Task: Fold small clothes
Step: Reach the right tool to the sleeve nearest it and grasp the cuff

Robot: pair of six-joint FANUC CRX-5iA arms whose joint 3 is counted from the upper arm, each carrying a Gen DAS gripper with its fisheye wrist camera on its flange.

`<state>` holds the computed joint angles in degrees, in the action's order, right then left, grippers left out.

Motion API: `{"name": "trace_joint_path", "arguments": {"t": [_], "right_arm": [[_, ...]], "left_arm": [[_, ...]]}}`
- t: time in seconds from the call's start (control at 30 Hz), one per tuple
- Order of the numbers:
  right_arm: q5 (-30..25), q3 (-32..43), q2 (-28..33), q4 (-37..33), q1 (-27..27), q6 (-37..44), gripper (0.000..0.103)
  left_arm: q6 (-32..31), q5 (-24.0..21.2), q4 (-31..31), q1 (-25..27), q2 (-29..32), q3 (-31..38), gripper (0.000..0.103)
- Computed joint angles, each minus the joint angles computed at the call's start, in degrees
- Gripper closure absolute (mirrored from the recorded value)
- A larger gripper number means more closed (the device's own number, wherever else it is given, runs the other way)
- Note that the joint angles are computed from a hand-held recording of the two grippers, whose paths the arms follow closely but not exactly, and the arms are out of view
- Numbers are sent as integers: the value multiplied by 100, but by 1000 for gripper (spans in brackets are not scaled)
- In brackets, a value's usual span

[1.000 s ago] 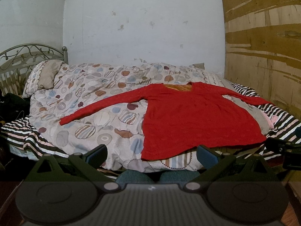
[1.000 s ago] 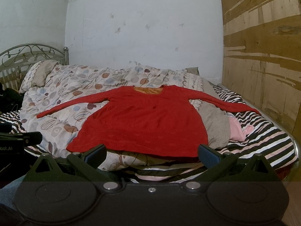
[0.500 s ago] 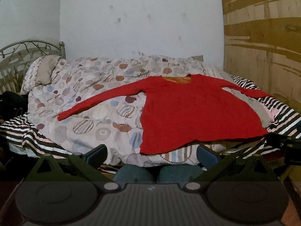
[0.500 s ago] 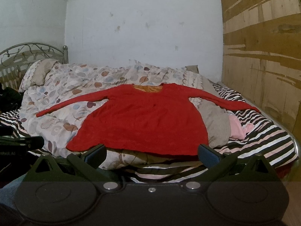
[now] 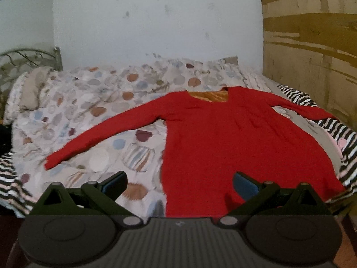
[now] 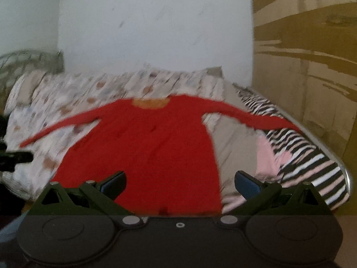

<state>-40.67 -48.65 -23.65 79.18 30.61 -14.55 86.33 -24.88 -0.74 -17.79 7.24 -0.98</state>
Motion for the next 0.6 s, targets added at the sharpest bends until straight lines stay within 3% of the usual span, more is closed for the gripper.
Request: {"name": "trace_joint_path", "arguments": {"t": [0.13,0.3,0.4,0.47,0.53,0.6], "right_arm": [[982,6,289,995,-1485,-1172,0],[1803,558,1097,1556,-2913,-1783,0],[3051,950,1564,2859,-4192,-3166,0],[3330,1301,1963,3219,-4624,-3603,0],[3136,1613,2383,2676,-4653,-3285,0],[2645,1975,2821,1376,-4426,-2424,0]], "left_arm": [[-315,-106,500,51,679,631,0],[-559,-249,809,42,1512,1541,0],[-693,-189,932,9,2019,2072,0],[-645,-270,906,-22,2349,2485,0],[-625,-333,920,-39,2623,2821,0],[-700,-331,1010,-40,2832,3038,0]]}}
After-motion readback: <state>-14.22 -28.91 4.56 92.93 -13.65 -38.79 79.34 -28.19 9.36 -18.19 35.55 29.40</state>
